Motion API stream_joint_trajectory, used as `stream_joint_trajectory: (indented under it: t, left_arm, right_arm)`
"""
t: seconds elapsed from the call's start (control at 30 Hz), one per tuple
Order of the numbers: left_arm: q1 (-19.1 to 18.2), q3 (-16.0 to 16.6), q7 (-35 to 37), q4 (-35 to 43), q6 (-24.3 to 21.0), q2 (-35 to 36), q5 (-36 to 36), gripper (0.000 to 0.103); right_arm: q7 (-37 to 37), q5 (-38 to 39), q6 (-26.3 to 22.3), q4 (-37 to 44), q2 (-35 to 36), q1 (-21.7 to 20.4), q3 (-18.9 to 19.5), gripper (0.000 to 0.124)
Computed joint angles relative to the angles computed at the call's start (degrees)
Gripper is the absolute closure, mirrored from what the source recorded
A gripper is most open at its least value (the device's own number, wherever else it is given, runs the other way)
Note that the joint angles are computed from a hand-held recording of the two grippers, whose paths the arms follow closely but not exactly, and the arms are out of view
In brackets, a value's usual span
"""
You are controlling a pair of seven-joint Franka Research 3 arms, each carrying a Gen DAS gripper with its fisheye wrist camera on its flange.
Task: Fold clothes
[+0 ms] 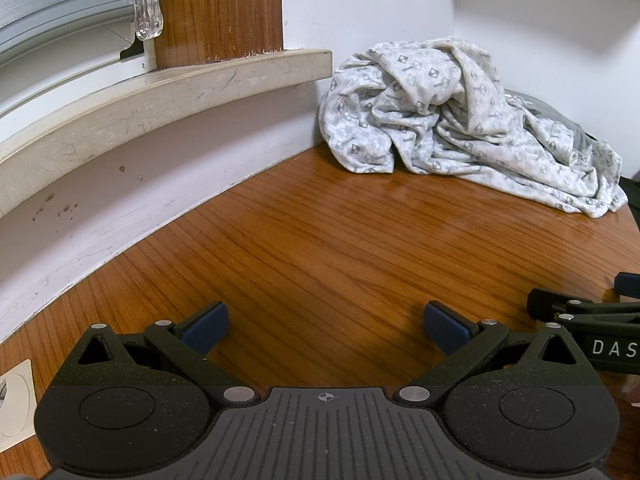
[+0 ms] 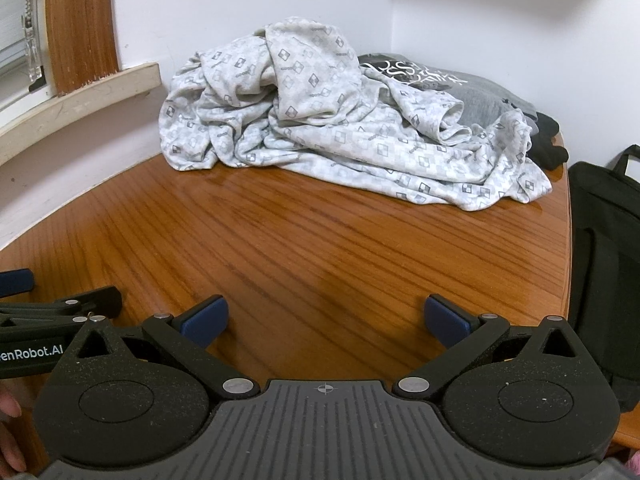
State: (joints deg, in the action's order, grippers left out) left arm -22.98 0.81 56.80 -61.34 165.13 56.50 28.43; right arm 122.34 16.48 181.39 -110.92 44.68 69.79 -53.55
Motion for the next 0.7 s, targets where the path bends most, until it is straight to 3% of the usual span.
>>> stream_joint_trajectory:
  t: [0.7]
  left_arm:
    - [0.2, -0.3, 0.7, 0.3, -0.3, 0.0, -0.4, 0.000]
  right_arm:
    - [0.5, -0.2, -0.2, 0.1, 0.2, 0.2, -0.3, 0.021]
